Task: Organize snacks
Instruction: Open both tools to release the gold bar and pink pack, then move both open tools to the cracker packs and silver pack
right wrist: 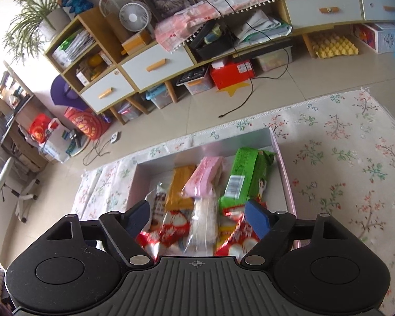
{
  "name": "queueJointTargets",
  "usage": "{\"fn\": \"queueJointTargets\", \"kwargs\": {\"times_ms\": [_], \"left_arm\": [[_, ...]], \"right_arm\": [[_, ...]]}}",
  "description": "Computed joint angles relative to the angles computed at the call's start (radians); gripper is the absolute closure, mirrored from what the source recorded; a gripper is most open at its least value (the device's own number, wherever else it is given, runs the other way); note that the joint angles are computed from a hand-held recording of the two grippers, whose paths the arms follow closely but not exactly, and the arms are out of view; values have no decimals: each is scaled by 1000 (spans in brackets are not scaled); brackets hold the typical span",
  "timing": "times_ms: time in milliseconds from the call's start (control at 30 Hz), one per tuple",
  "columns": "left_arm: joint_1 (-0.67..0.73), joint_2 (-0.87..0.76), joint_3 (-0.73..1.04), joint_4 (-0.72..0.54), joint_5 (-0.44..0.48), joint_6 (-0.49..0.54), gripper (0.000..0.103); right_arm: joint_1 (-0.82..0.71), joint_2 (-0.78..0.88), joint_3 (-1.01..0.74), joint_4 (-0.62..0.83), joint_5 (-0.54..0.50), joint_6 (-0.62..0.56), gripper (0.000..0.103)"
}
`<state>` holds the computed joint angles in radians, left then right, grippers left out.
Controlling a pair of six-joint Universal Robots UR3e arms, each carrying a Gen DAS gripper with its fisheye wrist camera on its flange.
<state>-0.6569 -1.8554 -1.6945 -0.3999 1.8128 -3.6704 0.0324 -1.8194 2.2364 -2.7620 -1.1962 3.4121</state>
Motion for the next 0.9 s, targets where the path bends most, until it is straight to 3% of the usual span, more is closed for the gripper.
{"fn": "queueJointTargets", "kwargs": {"times_ms": [467, 633, 900], "left_arm": [[-108, 108, -108, -68, 93, -100, 1], [-128, 139, -199, -3, 86, -145, 0], [-203, 151, -260, 7, 173, -163, 0]], "right_arm": [[92, -260, 106, 165, -95, -77, 14], [67, -396, 184, 221, -70, -113, 12], [84, -536, 286, 253, -140, -184, 10]]}}
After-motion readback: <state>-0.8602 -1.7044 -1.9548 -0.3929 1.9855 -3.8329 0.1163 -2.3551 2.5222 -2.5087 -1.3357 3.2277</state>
